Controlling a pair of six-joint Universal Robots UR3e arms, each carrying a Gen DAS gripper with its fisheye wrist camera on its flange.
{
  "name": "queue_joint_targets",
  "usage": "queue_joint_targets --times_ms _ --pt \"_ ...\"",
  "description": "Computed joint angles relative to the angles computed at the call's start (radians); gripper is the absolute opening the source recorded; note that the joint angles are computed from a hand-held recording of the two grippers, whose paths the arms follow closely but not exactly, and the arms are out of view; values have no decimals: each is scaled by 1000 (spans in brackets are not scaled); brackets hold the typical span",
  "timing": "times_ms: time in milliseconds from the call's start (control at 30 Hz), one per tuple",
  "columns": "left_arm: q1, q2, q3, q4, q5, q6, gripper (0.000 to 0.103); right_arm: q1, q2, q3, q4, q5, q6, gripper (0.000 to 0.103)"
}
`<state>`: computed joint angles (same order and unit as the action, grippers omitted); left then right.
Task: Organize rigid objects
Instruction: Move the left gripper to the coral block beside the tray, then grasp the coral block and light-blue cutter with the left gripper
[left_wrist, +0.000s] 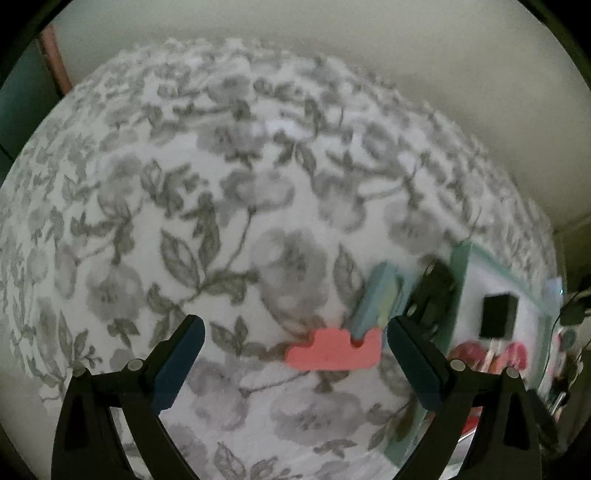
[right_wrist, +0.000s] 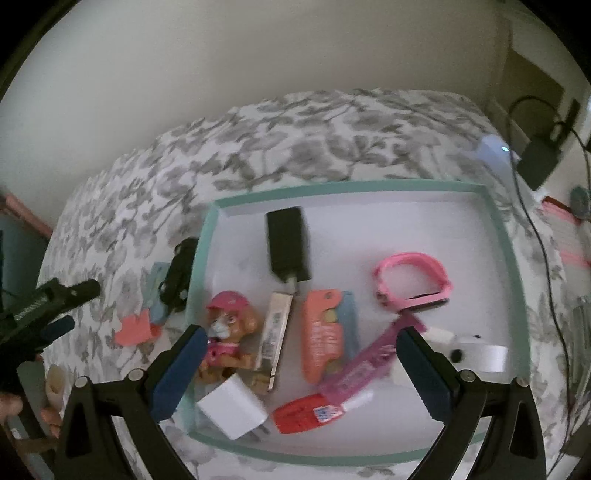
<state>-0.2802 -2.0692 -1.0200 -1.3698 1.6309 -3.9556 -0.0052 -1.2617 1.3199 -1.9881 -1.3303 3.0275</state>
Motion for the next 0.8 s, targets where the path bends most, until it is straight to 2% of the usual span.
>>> queue_joint_targets --times_ms 267,467,533,567,600,667,800 --pt "-16 -96 63 -15 -78 50 99 35 19 -18 6 -41 -18 103" --pt "-25 -136 93 -23 -92 60 99 40 29 -28 14 -51 -20 103" --pt "-26 -141 94 -16 -97 65 93 42 30 -30 17 -54 -21 103" --pt "-26 -139 87 -6 -108 73 83 42 32 -31 18 -55 -21 103" --pt "-28 -158 114 -10 -117 73 77 44 33 -33 19 -58 -21 103" --pt "-41 -195 191 -63 -96 77 72 46 37 -36 21 -63 -21 103" --pt "-40 -185 165 -33 -106 74 71 50 42 -38 20 -69 -23 103"
